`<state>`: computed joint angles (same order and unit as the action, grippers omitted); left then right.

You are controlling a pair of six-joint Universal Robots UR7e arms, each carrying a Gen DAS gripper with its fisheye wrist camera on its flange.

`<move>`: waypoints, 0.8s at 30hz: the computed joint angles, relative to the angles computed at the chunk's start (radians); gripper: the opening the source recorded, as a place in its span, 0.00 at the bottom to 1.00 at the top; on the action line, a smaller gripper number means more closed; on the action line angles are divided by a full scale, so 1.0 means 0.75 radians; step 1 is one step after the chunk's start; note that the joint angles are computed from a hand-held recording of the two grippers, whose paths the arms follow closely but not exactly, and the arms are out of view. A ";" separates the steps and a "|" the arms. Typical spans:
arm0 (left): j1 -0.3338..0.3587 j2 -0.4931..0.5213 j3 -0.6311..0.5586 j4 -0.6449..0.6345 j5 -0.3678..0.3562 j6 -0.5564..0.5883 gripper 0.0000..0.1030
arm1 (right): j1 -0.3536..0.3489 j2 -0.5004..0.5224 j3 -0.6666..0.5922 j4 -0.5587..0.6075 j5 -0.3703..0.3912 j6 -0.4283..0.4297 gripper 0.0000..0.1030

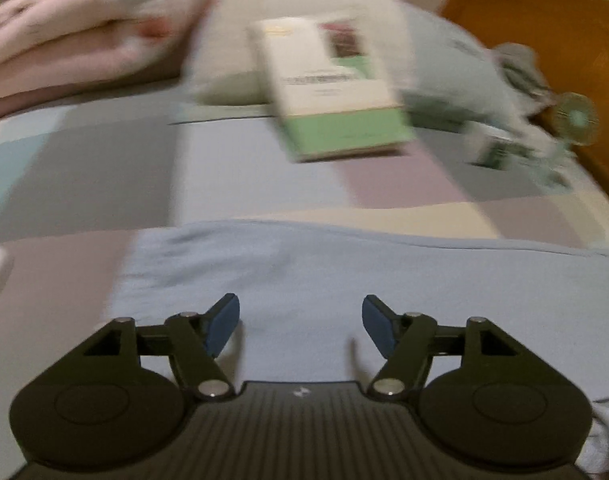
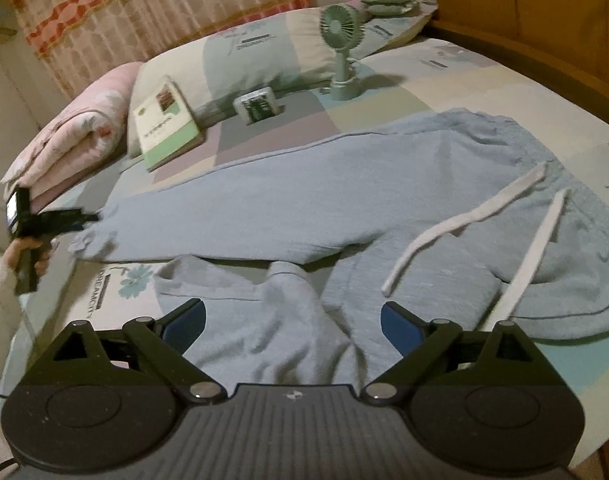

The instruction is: Fold clothes

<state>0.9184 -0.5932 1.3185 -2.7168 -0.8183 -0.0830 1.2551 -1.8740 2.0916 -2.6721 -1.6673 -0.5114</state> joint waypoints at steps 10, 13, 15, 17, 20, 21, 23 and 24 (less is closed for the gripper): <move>0.017 0.227 -0.270 0.288 0.519 -0.291 0.73 | 0.014 -0.054 0.017 0.049 -0.008 -0.110 1.00; -0.013 0.249 -0.311 0.371 0.532 -0.335 0.69 | -0.010 -0.063 0.019 0.047 0.015 -0.119 1.00; -0.044 0.275 -0.338 0.380 0.513 -0.288 0.69 | -0.026 -0.055 0.009 0.048 0.026 -0.102 1.00; -0.082 0.304 -0.368 0.342 0.397 -0.172 0.70 | -0.039 -0.048 -0.004 0.052 0.034 -0.081 1.00; -0.143 0.385 -0.469 0.334 0.192 -0.023 0.75 | -0.038 -0.035 -0.021 0.034 0.009 -0.049 1.00; -0.161 0.421 -0.518 0.346 0.125 0.021 0.77 | -0.039 -0.034 -0.025 0.024 0.004 -0.042 1.00; -0.198 0.525 -0.662 0.422 0.012 0.081 0.78 | -0.046 -0.035 -0.032 0.004 0.000 -0.027 1.00; -0.211 0.582 -0.742 0.461 -0.027 0.109 0.78 | -0.052 -0.036 -0.036 -0.007 0.000 -0.019 1.00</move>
